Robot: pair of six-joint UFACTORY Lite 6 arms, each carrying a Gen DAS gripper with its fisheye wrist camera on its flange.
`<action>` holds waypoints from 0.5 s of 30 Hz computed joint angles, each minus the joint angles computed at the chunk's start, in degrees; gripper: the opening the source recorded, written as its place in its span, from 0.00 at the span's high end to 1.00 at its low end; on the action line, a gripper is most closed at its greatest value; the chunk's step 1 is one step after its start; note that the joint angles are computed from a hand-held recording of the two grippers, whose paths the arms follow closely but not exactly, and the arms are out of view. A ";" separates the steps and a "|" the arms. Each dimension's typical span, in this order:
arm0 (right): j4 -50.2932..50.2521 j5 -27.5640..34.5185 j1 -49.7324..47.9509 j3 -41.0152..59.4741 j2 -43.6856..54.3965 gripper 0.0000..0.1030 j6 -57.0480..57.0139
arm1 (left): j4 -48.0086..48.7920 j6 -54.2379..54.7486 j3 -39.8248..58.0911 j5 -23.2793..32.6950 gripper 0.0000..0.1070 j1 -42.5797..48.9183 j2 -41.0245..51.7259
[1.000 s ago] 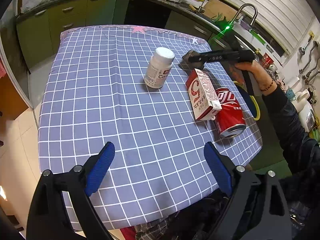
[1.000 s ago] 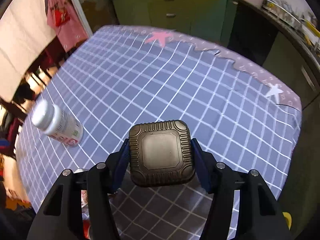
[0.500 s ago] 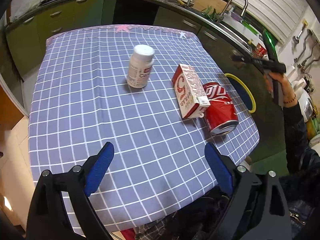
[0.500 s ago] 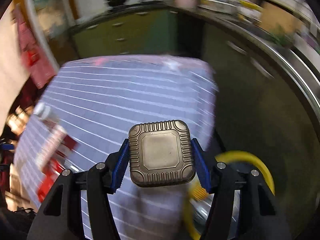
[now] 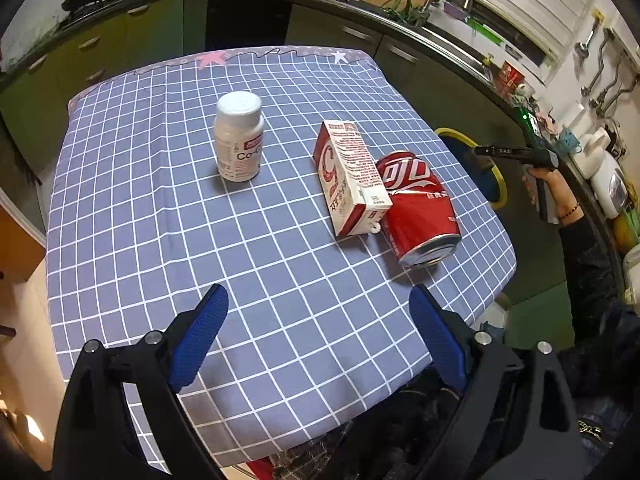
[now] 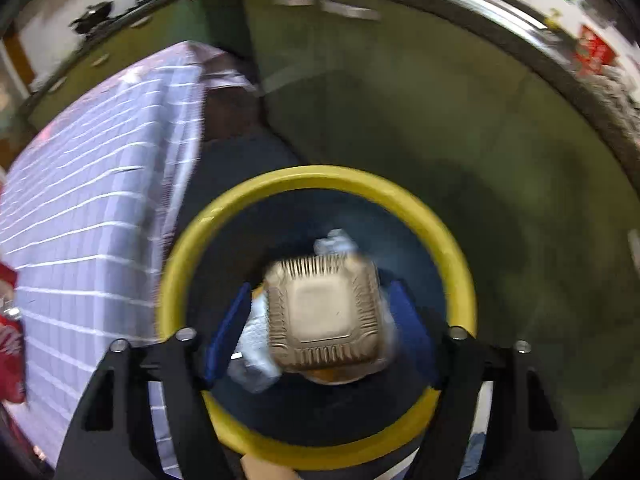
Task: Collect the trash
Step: 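Carry the brown box over the yellow bin and open the right gripper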
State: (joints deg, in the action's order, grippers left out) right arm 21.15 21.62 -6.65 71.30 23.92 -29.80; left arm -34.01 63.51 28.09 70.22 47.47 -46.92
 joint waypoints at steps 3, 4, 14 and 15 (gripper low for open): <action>5.18 -1.43 -1.04 -4.27 -4.20 0.30 -5.36 | 0.74 -1.85 0.36 -0.70 0.19 -2.21 -0.28; 5.55 -2.01 -0.91 -5.72 -5.66 0.29 -5.87 | 1.11 -3.15 0.49 -1.52 0.18 -3.90 -0.23; 10.24 -6.35 5.14 -23.39 -23.50 0.24 -11.04 | 5.13 -20.93 5.12 -14.38 0.18 -26.68 8.19; 11.36 -6.15 5.26 -24.65 -24.80 0.24 -12.21 | 5.18 -22.19 6.07 -15.36 0.18 -28.14 9.97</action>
